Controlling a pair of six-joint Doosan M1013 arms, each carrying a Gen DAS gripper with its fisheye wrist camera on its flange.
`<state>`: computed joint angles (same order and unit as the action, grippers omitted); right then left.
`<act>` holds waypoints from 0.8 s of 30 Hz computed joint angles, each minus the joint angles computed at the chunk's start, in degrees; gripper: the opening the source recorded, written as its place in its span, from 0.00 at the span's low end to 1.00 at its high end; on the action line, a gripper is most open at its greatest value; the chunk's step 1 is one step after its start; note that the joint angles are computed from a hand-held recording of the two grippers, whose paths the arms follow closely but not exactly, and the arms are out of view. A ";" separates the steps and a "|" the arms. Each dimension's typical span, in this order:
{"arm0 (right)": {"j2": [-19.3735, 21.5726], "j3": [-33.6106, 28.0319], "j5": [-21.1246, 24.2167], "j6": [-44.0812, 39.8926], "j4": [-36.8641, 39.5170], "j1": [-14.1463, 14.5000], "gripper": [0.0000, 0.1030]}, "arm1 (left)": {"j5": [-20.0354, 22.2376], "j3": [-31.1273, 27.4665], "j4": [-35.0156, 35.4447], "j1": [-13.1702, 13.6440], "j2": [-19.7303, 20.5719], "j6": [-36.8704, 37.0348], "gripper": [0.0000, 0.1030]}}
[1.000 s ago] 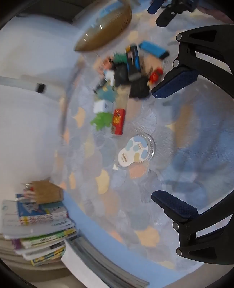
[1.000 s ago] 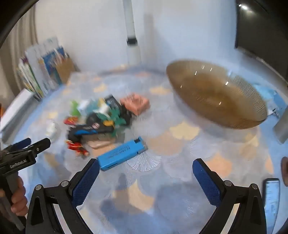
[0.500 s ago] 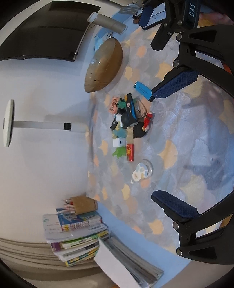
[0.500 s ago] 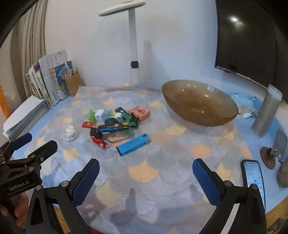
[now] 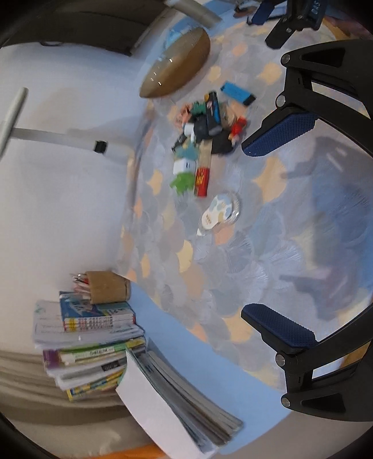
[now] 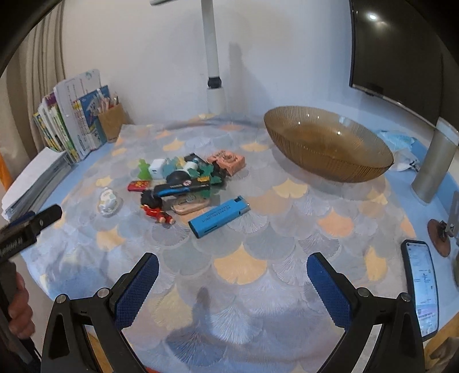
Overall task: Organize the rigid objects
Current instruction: 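Move left tool to white correction tape while right tool approaches blue lighter, then close left tool on correction tape while right tool grasps blue lighter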
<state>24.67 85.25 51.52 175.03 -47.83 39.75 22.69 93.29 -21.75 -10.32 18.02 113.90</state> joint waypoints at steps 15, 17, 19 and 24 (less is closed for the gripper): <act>4.66 -5.73 -2.37 -6.30 15.75 -5.67 0.90 | 14.54 -13.67 3.65 -0.79 10.78 -2.99 0.94; 5.94 -7.63 -0.12 -5.79 15.18 -5.60 0.90 | 14.49 -13.69 3.29 -0.94 10.99 -3.82 0.92; 7.53 -9.86 1.46 -6.62 15.85 -5.70 0.90 | 13.34 -13.16 3.60 -1.06 10.86 -4.58 0.89; 11.88 -15.75 9.86 -7.81 15.30 -5.41 0.88 | 11.53 -12.54 7.53 -1.55 11.03 -9.79 0.87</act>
<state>36.55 69.49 61.38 167.22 -32.53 34.35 34.23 80.75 -14.22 -11.87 29.05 104.12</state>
